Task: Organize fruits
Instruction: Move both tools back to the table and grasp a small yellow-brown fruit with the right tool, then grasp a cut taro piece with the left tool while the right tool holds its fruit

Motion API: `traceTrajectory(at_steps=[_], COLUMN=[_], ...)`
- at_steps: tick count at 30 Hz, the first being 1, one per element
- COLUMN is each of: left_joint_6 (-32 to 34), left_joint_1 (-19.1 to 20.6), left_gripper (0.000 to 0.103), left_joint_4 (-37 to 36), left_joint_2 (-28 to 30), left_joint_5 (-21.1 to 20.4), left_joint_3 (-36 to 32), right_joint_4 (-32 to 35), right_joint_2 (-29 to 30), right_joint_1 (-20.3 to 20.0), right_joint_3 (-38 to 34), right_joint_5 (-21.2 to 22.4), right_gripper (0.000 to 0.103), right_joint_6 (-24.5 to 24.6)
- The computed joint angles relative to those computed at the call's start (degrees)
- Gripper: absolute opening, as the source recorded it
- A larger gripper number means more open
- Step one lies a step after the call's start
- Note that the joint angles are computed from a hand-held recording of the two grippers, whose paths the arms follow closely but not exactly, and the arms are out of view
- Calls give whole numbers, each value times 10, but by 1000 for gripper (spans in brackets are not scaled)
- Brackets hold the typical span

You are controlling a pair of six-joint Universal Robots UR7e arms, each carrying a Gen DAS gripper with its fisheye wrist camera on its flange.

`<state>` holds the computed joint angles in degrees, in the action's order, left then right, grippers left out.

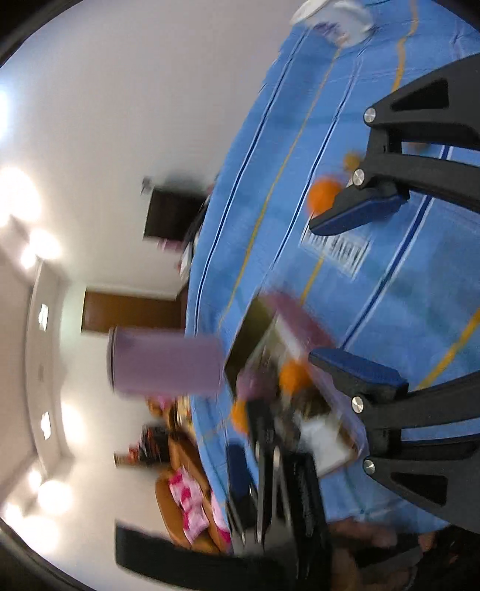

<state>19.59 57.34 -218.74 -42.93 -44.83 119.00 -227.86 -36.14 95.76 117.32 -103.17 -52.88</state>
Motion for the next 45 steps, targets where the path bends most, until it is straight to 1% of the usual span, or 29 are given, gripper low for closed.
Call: traceTrajectory(at_steps=[3, 6, 8, 10, 11, 12, 14, 15, 16, 21, 23, 24, 25, 26, 27, 28, 30, 34, 36, 38, 40, 44, 45], left_joint_6=[-3, -14, -23, -17, -18, -23, -30, -33, -35, -32, -31, -33, -33, -33, -34, -34, -34, -39, -44, -48, -56, -72, -83], left_joint_1=[-18, -30, -38, -45, -45, -46, -44, -44, -44, -43, -43, -43, -42, -41, -41, -41, -41, -40, -39, -38, -35, -25, -20], left_gripper=[73, 73, 78, 79, 79, 79, 79, 79, 79, 79, 79, 79, 79, 79, 79, 79, 79, 77, 77, 72, 64, 52, 43], left_joint_4=[26, 59, 82, 91, 101, 117, 138, 148, 158, 177, 183, 188, 189, 191, 196, 199, 204, 233, 252, 269, 301, 362, 384], left_joint_2=[8, 18, 32, 51, 57, 64, 73, 78, 83, 97, 100, 100, 100, 101, 101, 103, 104, 107, 108, 108, 109, 113, 114], left_joint_5=[-7, -15, -17, -13, -12, -16, -17, -16, -16, -17, -14, -16, -17, -17, -19, -21, -24, -42, -54, -64, -83, -106, -116], left_joint_3=[-8, -22, -38, -54, -61, -70, -83, -89, -97, -115, -120, -121, -122, -123, -125, -126, -128, -136, -141, -145, -157, -184, -193], right_joint_4=[-25, -32, -29, -9, 11, 20, 40, 61, 81, 158, 182, 187, 191, 198, 207, 211, 208, 173, 158, 150, 149, 140, 140], right_joint_2=[-19, -41, -52, -64, -75, -81, -86, -89, -94, -104, -104, -102, -99, -99, -101, -102, -105, -98, -98, -100, -104, -104, -105], right_joint_1=[-16, -36, -47, -58, -64, -68, -70, -71, -77, -82, -81, -79, -78, -78, -79, -80, -82, -78, -79, -81, -84, -85, -85], right_joint_3=[2, 1, 0, 0, 6, 8, 6, 3, 4, -4, -7, -9, -12, -15, -16, -16, -13, -10, -9, -7, -5, -4, -4], right_joint_5=[-37, -65, -83, -90, -85, -81, -92, -97, -90, -89, -95, -101, -107, -109, -109, -109, -101, -112, -116, -118, -115, -113, -111], right_gripper=[64, 64, 64, 64, 64, 64, 59, 55, 51, 47, 44, 38, 34, 33, 30, 27, 27, 27, 27, 27, 27, 27, 27], right_joint_6=[22, 62, 82, 108, 128, 134, 133, 136, 140, 155, 156, 155, 156, 158, 161, 164, 165, 159, 166, 177, 186, 187, 188])
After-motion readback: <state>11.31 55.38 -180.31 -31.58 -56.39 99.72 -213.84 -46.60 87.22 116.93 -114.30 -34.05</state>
